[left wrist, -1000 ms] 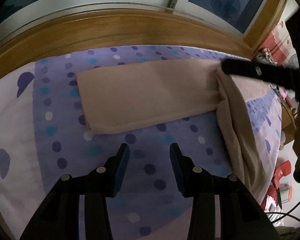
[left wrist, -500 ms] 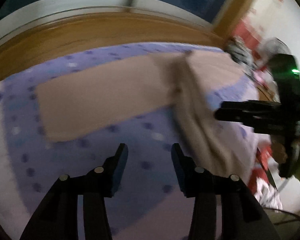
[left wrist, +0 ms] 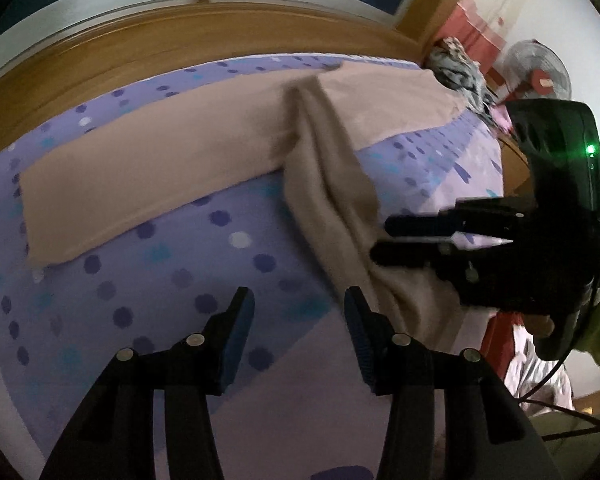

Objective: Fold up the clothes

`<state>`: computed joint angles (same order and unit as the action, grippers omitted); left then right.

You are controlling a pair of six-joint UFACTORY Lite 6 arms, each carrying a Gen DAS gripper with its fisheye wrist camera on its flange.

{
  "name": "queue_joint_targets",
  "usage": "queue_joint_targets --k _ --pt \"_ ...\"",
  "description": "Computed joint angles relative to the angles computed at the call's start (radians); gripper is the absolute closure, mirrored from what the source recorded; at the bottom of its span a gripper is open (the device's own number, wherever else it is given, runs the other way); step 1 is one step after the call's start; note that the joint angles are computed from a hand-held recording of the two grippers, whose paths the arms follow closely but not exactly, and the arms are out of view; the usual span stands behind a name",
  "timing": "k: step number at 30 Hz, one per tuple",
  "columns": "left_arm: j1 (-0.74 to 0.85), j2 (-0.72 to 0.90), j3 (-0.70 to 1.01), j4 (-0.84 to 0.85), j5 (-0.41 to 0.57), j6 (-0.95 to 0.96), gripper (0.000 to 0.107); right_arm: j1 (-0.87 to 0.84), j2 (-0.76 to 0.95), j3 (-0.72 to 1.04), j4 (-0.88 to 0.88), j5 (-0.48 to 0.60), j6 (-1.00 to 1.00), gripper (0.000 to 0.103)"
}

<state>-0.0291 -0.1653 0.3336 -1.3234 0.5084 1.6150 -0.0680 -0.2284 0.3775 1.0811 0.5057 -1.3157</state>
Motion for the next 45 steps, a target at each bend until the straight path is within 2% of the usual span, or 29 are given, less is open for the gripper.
queue_joint_targets --k 2,8,16,24,27,29,30,34,35,37,38,39,40,42,45 --pt "0.039 0.007 0.000 -0.008 0.004 0.015 0.060 0.021 0.013 0.013 0.054 0.004 -0.045 0.102" --pt "0.178 0.035 0.007 -0.011 0.040 0.070 0.060 0.086 0.086 0.188 0.117 0.130 -0.029 0.102" --pt "0.299 0.103 0.051 -0.041 0.117 0.159 0.060 0.184 0.257 0.417 0.146 0.154 0.037 0.102" --pt "0.413 0.195 0.151 -0.042 0.122 0.187 0.060 0.354 0.617 0.792 0.148 0.088 0.095 0.102" --pt "0.463 0.225 0.179 -0.023 0.115 0.185 0.060 0.395 0.820 0.988 0.050 0.046 0.224 0.102" --pt "0.481 0.246 0.199 -0.016 0.114 0.182 0.060 0.418 0.952 1.119 -0.084 0.026 0.377 0.101" --pt "0.487 0.254 0.206 -0.015 0.114 0.183 0.060 0.421 0.975 1.145 -0.111 0.025 0.420 0.101" --pt "0.491 0.260 0.212 -0.018 0.117 0.190 0.060 0.413 0.957 1.124 -0.062 0.011 0.444 0.097" --pt "0.486 0.251 0.209 -0.018 0.117 0.190 0.060 0.409 0.906 1.071 -0.027 -0.007 0.412 0.092" --pt "0.476 0.226 0.199 -0.021 0.116 0.190 0.060 0.400 0.782 0.944 0.060 -0.054 0.315 0.072" --pt "0.471 0.210 0.193 -0.020 0.116 0.188 0.060 0.397 0.711 0.870 0.088 -0.088 0.280 0.052" --pt "0.466 0.191 0.186 -0.019 0.116 0.183 0.060 0.394 0.641 0.797 0.116 -0.125 0.245 0.044" --pt "0.463 0.168 0.178 -0.016 0.117 0.175 0.060 0.385 0.566 0.714 0.181 -0.147 0.169 0.044" --pt "0.454 0.121 0.164 -0.003 0.107 0.141 0.060 0.350 0.461 0.580 0.286 -0.124 0.024 0.044" --pt "0.419 0.062 0.164 0.063 0.057 0.008 0.060 0.291 0.428 0.487 0.359 -0.049 -0.072 0.044"
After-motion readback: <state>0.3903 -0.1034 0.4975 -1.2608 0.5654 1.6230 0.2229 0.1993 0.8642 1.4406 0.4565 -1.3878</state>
